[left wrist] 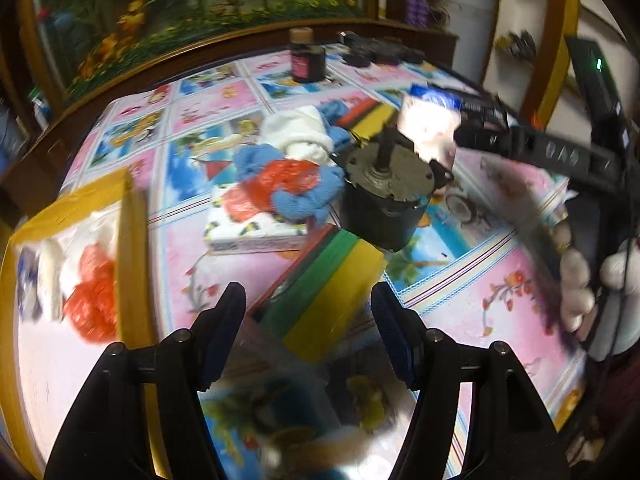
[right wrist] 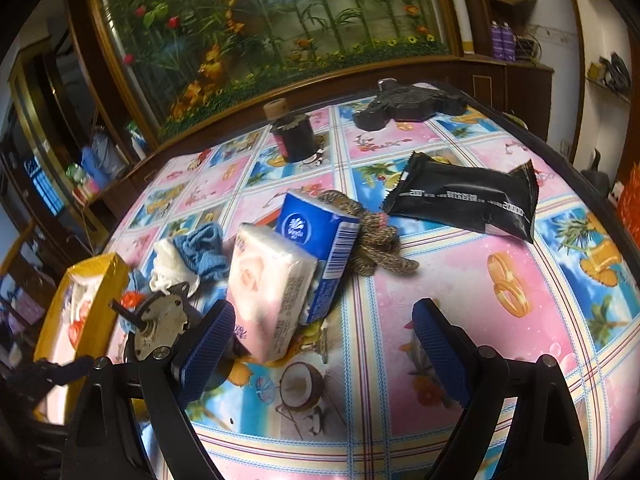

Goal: Organize soft objects
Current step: 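Grasp the green-yellow sponge with left tool while right grasps pink tissue pack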

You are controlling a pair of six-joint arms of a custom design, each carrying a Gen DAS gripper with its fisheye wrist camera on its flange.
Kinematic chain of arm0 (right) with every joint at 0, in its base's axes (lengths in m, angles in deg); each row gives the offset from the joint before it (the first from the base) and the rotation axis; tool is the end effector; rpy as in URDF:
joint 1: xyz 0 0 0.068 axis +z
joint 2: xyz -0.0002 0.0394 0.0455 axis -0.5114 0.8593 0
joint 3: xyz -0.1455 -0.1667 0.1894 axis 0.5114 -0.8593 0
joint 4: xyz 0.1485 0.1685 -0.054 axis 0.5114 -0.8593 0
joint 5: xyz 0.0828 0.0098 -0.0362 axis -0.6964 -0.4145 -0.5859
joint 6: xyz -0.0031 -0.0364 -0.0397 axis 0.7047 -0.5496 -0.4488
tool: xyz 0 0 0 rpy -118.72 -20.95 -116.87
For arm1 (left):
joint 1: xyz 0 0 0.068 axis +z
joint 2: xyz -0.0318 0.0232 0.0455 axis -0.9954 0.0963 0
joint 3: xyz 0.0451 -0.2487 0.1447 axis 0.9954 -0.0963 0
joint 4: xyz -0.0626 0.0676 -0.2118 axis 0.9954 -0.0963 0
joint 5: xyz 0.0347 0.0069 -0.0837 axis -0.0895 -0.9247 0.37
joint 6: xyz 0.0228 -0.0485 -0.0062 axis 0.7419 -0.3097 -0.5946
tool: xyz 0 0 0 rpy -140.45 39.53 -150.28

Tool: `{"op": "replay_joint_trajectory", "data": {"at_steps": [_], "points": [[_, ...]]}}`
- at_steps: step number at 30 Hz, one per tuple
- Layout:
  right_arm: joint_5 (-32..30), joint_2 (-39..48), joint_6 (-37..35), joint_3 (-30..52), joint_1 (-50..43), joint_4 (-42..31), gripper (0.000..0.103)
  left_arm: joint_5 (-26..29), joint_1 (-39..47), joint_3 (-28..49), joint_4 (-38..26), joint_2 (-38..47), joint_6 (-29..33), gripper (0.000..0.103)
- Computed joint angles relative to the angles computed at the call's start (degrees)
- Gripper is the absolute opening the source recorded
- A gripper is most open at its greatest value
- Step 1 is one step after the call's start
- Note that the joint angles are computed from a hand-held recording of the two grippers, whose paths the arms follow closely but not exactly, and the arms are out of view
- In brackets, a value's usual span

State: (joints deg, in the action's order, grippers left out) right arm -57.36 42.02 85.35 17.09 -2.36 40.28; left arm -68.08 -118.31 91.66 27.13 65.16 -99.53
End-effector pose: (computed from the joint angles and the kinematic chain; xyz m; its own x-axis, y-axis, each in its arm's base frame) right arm 0.2170 0.1181 0.1872 -0.6882 0.0315 -0.7248 -0.2599 0.9220 0.2869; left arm 0.2183 -0.1332 0.1412 -0.7972 0.1466 -0.5856 0.1331 0.9889 0.0663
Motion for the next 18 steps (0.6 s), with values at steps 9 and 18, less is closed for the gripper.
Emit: {"op": "replay_joint_trajectory", "data": {"at_steps": [9, 18], "points": [[-3.37, 0.56, 1.42, -0.31, -2.83, 0.96, 0.091, 0.99, 0.11, 4.43, -1.32, 6.15, -0.95, 0.054], [-8.39, 1.98, 2.26, 0.09, -3.56, 1.80, 0.086, 3.24, -0.79, -3.90, -0.07, -7.16, -7.36, 0.042]]}}
